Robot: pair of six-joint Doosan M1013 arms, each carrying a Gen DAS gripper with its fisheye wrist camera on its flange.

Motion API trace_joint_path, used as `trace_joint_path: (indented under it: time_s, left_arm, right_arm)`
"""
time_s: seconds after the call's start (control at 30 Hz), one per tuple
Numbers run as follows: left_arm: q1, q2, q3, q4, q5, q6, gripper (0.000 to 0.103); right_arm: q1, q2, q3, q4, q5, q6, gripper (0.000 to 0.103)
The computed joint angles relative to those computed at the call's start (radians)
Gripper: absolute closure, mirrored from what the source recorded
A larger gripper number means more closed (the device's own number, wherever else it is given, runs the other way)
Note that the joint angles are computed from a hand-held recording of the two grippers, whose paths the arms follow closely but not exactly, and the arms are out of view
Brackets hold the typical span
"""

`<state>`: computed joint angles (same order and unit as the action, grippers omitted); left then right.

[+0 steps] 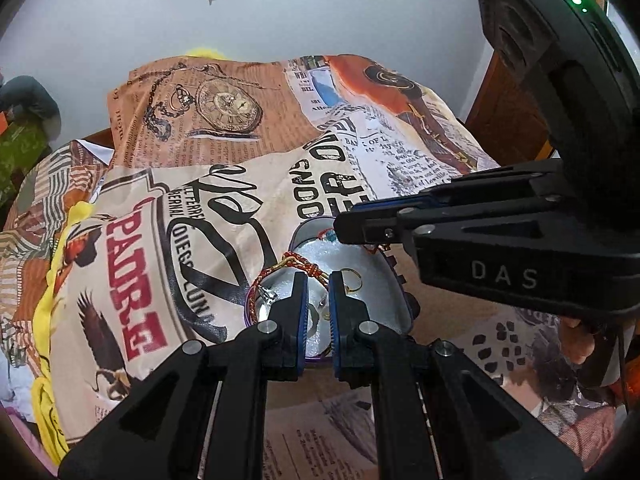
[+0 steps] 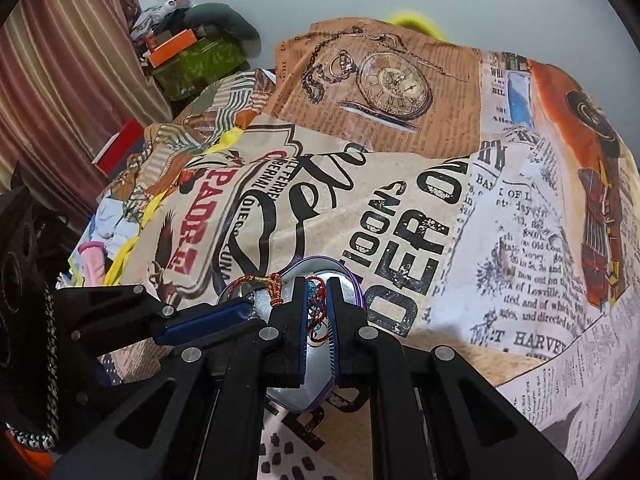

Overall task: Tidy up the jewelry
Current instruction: 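Carry the charm into the tin with the left gripper while the right gripper carries the bracelet there, then open both grippers over the tin and lift them away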

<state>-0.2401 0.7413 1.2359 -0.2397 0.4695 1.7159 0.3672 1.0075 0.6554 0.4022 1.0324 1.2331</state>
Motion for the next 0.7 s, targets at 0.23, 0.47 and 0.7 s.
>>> trace_joint_path:
  time_s: [0.23, 0.47, 0.7]
  left_arm:
    - [-0.008, -0.012, 0.013, 0.088, -0.009, -0.073, 0.094]
    - [-0.004, -0.055, 0.062, 0.088, -0.049, -0.116, 0.091]
    - [-0.003, -0.121, 0.128, 0.103, -0.109, -0.155, 0.091]
  right_arm:
    - [0.007, 0.004, -0.014, -0.045, 0.021, 0.014, 0.093]
    - [0.012, -0.073, 0.113, -0.067, -0.111, -0.011, 0.081]
    - [0.024, -0.184, 0.276, -0.102, -0.278, -0.055, 0.077]
